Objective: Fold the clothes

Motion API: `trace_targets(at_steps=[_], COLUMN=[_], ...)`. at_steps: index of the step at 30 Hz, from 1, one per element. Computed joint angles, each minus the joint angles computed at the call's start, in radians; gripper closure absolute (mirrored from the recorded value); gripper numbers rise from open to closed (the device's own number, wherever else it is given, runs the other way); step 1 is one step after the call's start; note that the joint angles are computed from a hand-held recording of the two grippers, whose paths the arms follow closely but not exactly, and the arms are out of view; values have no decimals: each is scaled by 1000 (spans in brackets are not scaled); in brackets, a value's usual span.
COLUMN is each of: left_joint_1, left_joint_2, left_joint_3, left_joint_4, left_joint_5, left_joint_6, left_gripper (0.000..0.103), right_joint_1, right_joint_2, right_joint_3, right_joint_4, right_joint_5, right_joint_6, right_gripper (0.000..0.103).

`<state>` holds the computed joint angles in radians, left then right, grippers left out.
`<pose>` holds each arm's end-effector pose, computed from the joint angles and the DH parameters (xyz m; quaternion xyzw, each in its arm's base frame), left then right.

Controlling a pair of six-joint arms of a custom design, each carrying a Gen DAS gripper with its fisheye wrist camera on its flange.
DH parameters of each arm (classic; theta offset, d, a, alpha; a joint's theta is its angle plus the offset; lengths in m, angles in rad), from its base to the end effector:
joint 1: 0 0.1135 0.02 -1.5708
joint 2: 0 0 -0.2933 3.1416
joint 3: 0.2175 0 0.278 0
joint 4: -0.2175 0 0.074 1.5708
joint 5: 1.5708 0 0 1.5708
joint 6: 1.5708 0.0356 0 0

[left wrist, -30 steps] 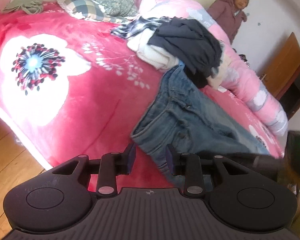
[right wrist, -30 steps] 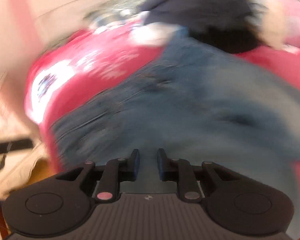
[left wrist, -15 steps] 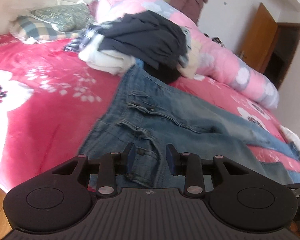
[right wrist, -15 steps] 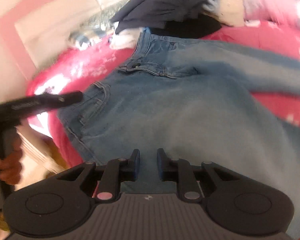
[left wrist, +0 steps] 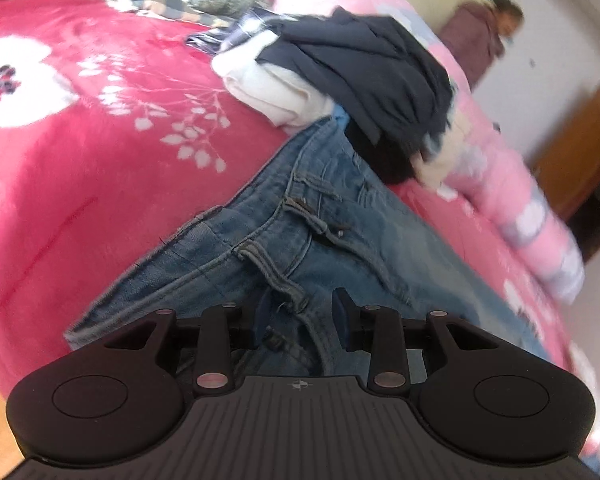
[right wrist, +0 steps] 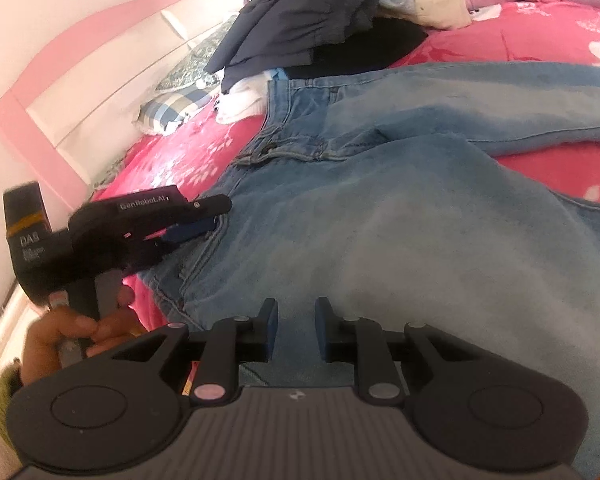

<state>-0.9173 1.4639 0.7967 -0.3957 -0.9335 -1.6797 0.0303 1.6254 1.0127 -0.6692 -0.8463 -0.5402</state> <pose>0.1962 -0.2092 0.2011 -0.4265 0.7603 -0.0990 0.4798 0.3194 0.0364 0.2058 -0.3106 0.8492 0.3601 0.2295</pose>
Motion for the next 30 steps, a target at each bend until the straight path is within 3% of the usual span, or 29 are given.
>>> trace_targets(at_steps=[6, 10, 13, 15, 17, 23, 26, 30], left_joint_1=[-18, -15, -1, 9, 20, 8, 0, -4], left_joint_2=[22, 42, 82, 125, 183, 223, 243, 238], left_joint_3=[-30, -16, 43, 104, 178, 195, 212, 208], left_joint_4=[81, 68, -21, -122, -267, -355, -397, -399], left_joint_5=[-111, -143, -141, -141, -131, -167, -180, -178], left_joint_6=[-110, -201, -255, -280, -334, -441, -471, -465], left_gripper=[66, 66, 67, 73, 99, 101, 101, 101], right_joint_1=[-4, -2, -1, 3, 4, 45, 128, 308], right_joint_2=[23, 18, 12, 8, -1, -7, 26, 163], right_joint_3=[31, 42, 47, 51, 53, 104, 155, 303], right_joint_4=[-34, -27, -1, 24, 58, 134, 238, 332], right_joint_5=[-8, -9, -15, -12, -18, -20, -19, 102], right_joint_6=[14, 36, 64, 90, 115, 157, 191, 144], right_gripper=[80, 80, 80, 80, 80, 80, 80, 80])
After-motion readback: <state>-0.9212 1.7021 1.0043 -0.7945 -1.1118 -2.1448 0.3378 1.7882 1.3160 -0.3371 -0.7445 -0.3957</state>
